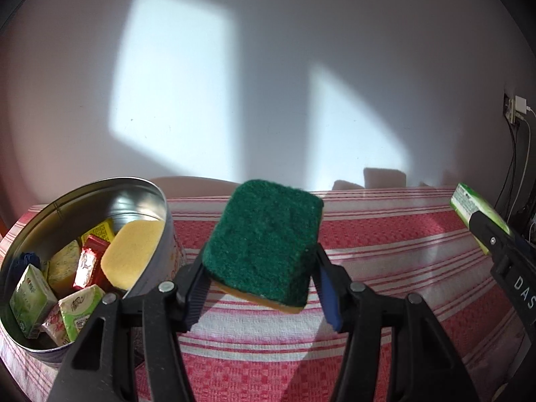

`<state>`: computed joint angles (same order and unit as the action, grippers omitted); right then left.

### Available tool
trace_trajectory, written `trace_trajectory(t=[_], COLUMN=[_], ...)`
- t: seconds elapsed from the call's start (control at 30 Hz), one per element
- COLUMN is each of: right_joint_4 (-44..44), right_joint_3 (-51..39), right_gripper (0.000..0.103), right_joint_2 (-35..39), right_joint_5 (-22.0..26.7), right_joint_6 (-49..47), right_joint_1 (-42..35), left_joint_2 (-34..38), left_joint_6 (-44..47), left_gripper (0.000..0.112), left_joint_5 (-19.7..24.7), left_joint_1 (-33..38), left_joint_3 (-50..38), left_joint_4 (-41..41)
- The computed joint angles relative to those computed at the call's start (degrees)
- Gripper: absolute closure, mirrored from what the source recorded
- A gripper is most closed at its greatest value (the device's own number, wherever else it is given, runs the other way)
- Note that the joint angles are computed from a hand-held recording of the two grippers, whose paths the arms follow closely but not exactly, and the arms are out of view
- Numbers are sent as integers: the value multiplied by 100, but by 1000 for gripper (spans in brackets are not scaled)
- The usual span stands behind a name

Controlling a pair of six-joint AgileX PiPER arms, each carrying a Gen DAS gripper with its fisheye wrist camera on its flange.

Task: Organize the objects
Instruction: 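Carry the sponge and small green tissue pack over the tin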

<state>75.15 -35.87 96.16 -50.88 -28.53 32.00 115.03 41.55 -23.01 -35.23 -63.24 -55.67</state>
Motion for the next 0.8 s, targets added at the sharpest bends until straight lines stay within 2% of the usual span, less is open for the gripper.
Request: trace_trajectory(t=[0.2, 0.43, 0.8], right_joint_4=[327, 518, 839], right_joint_3=[122, 135, 155], right_gripper=[48, 48, 48], right_joint_2=[-39, -13, 58], right_joint_5=[-376, -601, -951], right_joint_6=[-38, -140, -108], right_joint_1=[503, 836, 1327], left_joint_2=[-236, -464, -582], left_joint_6=[-315, -1031, -1399], left_gripper=[56, 56, 56], left_joint_5=[-131, -228, -308], left_joint_1=[38, 201, 250], left_joint_3=[356, 840, 1115], left_joint_4=[327, 1077, 1447])
